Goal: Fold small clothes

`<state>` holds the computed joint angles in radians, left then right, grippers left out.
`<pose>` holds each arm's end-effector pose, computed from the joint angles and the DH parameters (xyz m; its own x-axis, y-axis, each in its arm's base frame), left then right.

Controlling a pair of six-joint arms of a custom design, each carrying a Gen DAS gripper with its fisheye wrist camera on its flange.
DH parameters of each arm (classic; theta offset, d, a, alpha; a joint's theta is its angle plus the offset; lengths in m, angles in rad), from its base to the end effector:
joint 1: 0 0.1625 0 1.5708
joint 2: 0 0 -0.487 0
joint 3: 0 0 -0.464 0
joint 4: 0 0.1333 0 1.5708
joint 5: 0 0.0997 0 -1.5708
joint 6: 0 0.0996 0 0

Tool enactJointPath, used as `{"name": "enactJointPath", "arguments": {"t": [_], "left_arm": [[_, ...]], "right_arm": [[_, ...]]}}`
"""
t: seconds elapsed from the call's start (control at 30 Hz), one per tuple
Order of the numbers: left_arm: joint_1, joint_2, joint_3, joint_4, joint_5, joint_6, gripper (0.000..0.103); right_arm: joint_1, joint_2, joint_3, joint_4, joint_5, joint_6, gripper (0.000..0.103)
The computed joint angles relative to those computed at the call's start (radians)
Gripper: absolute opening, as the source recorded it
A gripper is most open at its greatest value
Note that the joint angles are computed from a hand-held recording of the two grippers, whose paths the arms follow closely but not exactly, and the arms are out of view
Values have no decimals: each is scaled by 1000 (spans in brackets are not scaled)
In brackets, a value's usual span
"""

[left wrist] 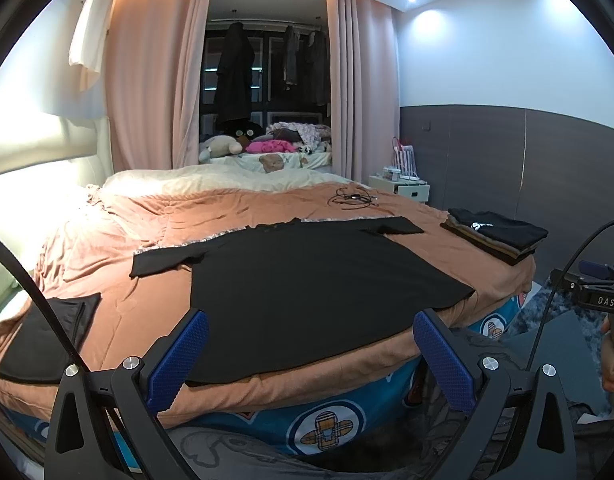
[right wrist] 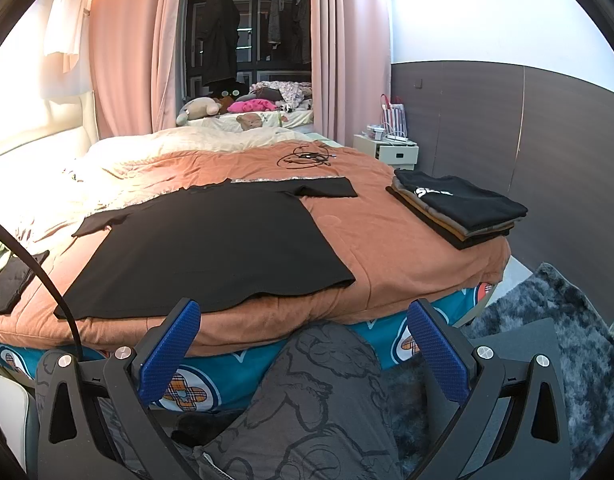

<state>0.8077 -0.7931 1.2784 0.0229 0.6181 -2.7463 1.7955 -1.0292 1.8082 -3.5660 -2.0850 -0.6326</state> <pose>-0.3662 -0.6932 0.1779 -0.7111 0.0302 -0.7024 0.6611 0.3685 -0.6535 0.2375 -0.6609 0.3172 -0.7217 0.0061 0.6922 -0.6250 0.4241 -0.6554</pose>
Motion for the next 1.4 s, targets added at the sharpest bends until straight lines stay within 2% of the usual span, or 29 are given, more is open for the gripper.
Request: {"name": "enactJointPath", "arguments": {"t": [0.77,1.0,1.13,1.4], "left_arm": [[0,12,-14,10,-6,-1,103],[7,10,-22,46,10,-34,103],[11,19,-43,58,-22,-44,103],[43,53,-137,161,-38,-111,103]], "right_arm": [[-5,8,-6,-4,-4,9,103],[-7,13,-11,-7,-6,9,103],[-6,30,-53,42,-8,23,103],[-4,87,-180,125,17,25,103]]}}
